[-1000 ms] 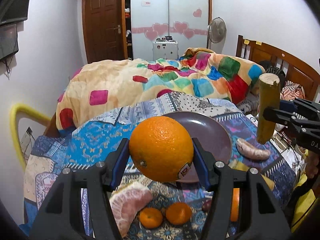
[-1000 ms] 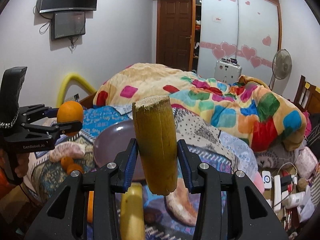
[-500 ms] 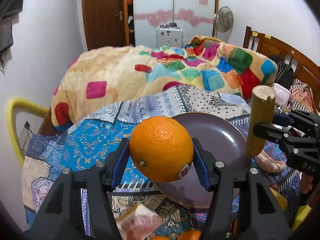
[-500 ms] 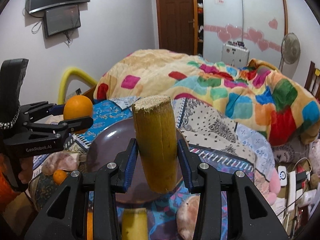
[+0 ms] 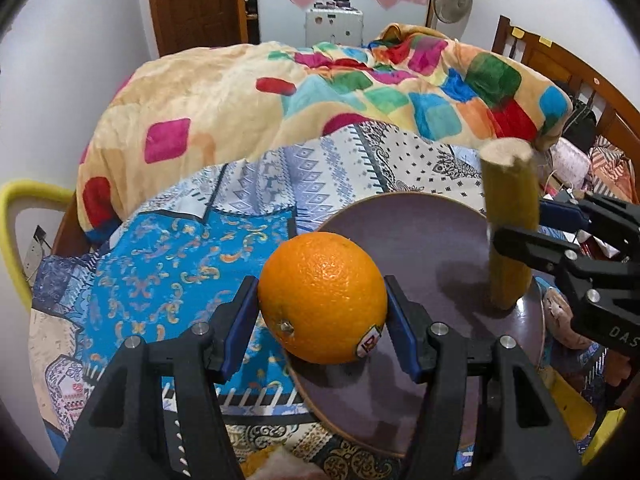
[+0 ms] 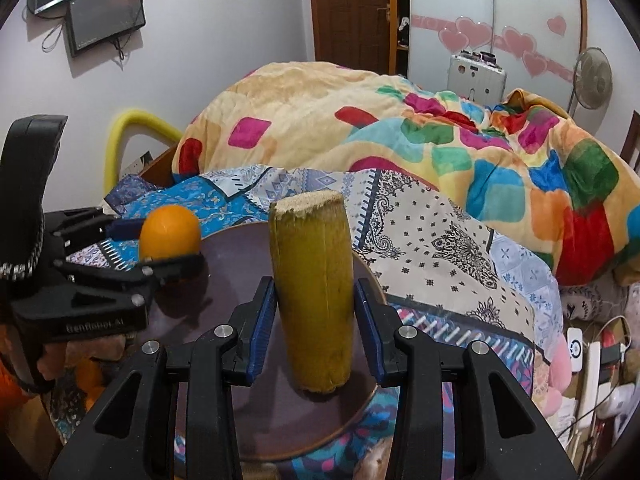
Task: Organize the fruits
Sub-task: 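Carry the yellow cylinder onto the plate while the left tool carries the orange there, then move the left tool to the pink pomelo segment while the right tool approaches the other cylinder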
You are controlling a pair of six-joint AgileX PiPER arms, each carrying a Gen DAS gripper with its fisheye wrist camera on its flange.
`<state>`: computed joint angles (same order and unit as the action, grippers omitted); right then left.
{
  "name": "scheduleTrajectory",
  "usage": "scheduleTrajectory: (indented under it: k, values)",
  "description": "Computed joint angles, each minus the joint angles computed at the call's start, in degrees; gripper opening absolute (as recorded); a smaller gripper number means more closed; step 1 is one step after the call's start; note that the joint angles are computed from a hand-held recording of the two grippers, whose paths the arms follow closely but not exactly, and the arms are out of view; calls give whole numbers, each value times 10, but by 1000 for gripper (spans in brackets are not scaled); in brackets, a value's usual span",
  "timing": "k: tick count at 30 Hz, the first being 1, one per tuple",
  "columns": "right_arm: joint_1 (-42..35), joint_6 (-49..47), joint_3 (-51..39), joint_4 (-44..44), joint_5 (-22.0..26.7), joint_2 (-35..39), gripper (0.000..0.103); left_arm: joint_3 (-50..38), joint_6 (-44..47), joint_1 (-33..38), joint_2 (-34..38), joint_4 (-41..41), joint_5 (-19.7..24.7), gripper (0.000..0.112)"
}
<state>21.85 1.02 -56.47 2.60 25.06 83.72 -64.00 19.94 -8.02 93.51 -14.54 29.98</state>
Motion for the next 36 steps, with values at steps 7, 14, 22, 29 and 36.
scheduleTrajectory:
  k: [7, 14, 22, 29, 36]
  values:
    - [-10, -38, -61, 42, 63, 68, 36, -19, -7, -12, 20, 20, 13, 61]
    - [13, 22, -43, -25, 42, 44, 36, -14, 36, -4, 15, -15, 17, 63]
    - [33, 98, -2, -119, 39, -23, 36, 27, 53, -7, -47, -34, -2, 70]
    - [39, 126, 28, -143, 47, -84, 37, 66, 44, -1, -145, -22, 9, 71]
    - [76, 194, 64, -198, 69, -158, 37, 114, 64, 32, -240, -42, 48, 71]
